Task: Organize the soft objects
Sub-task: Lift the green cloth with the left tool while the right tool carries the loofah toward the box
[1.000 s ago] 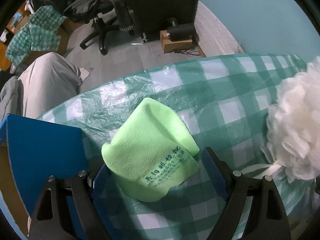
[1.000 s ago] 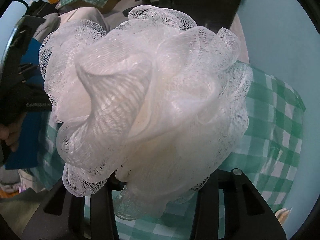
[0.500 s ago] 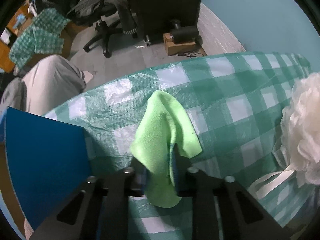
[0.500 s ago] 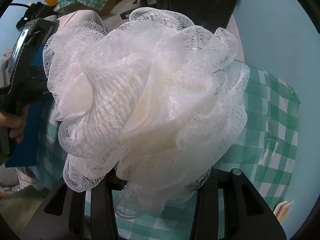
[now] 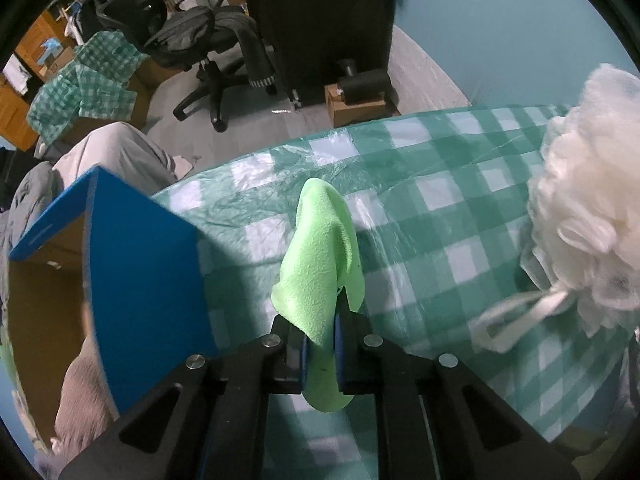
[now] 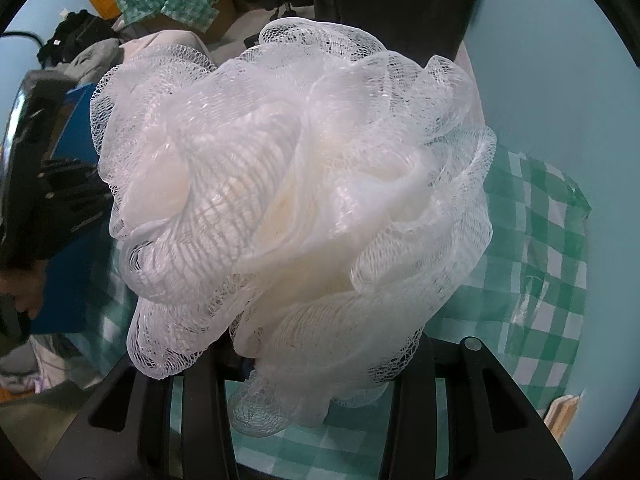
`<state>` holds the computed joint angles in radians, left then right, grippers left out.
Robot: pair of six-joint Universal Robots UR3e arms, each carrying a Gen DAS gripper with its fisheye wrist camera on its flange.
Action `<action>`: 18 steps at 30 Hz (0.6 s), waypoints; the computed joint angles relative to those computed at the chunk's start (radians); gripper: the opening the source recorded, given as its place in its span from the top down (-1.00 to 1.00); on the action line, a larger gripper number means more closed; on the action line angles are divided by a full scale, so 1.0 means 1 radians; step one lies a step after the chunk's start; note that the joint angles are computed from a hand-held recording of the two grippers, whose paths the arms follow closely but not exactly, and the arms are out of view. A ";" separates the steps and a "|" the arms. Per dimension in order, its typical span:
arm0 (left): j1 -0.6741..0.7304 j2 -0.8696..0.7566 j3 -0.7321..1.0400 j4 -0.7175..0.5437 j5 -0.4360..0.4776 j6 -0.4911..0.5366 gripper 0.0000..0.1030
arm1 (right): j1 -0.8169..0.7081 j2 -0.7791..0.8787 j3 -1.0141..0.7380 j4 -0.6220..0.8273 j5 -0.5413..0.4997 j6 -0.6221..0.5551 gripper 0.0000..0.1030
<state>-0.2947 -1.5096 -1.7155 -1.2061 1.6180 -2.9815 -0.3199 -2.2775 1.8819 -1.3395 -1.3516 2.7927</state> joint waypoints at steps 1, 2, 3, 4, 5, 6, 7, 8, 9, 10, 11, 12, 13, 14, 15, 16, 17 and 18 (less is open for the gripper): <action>0.001 0.020 -0.005 -0.006 0.000 0.001 0.81 | -0.023 -0.007 -0.002 0.011 0.004 -0.025 0.25; 0.005 0.044 -0.008 -0.018 -0.002 0.004 0.81 | -0.024 -0.009 -0.018 0.026 0.006 -0.030 0.26; 0.011 0.068 -0.009 -0.035 -0.008 0.006 0.81 | -0.023 -0.012 -0.028 0.034 0.007 -0.032 0.26; 0.018 0.090 -0.009 -0.049 -0.014 0.009 0.81 | -0.032 -0.023 -0.042 0.054 0.012 -0.048 0.26; 0.024 0.110 -0.006 -0.064 -0.019 0.010 0.81 | -0.057 -0.046 -0.051 0.086 0.019 -0.081 0.26; 0.032 0.128 -0.001 -0.080 -0.027 0.010 0.81 | -0.077 -0.062 -0.066 0.118 0.025 -0.106 0.26; 0.042 0.142 0.005 -0.094 -0.038 0.011 0.81 | -0.075 -0.059 -0.074 0.121 0.027 -0.107 0.26; 0.052 0.161 0.012 -0.112 -0.050 0.010 0.81 | -0.078 -0.057 -0.097 0.139 0.032 -0.114 0.26; 0.061 0.180 0.019 -0.131 -0.060 0.008 0.81 | -0.089 -0.059 -0.115 0.157 0.038 -0.127 0.26; 0.067 0.195 0.026 -0.146 -0.068 0.006 0.81 | -0.103 -0.060 -0.132 0.178 0.044 -0.144 0.26; 0.076 0.209 0.038 -0.165 -0.078 0.009 0.81 | -0.123 -0.064 -0.152 0.204 0.051 -0.167 0.26; 0.080 0.220 0.053 -0.181 -0.083 0.010 0.81 | -0.138 -0.066 -0.164 0.220 0.055 -0.182 0.26; 0.085 0.230 0.065 -0.194 -0.087 0.015 0.81 | -0.153 -0.065 -0.184 0.240 0.061 -0.199 0.26; 0.088 0.237 0.085 -0.216 -0.089 0.020 0.81 | -0.168 -0.065 -0.203 0.262 0.067 -0.214 0.26; 0.092 0.242 0.096 -0.229 -0.092 0.023 0.81 | -0.187 -0.071 -0.217 0.282 0.073 -0.230 0.26; 0.096 0.249 0.112 -0.246 -0.096 0.026 0.81 | -0.204 -0.071 -0.234 0.302 0.078 -0.246 0.26; 0.106 0.256 0.130 -0.268 -0.103 0.032 0.81 | -0.227 -0.074 -0.256 0.329 0.086 -0.268 0.26; 0.113 0.259 0.141 -0.281 -0.106 0.035 0.81 | -0.253 -0.078 -0.274 0.353 0.094 -0.291 0.26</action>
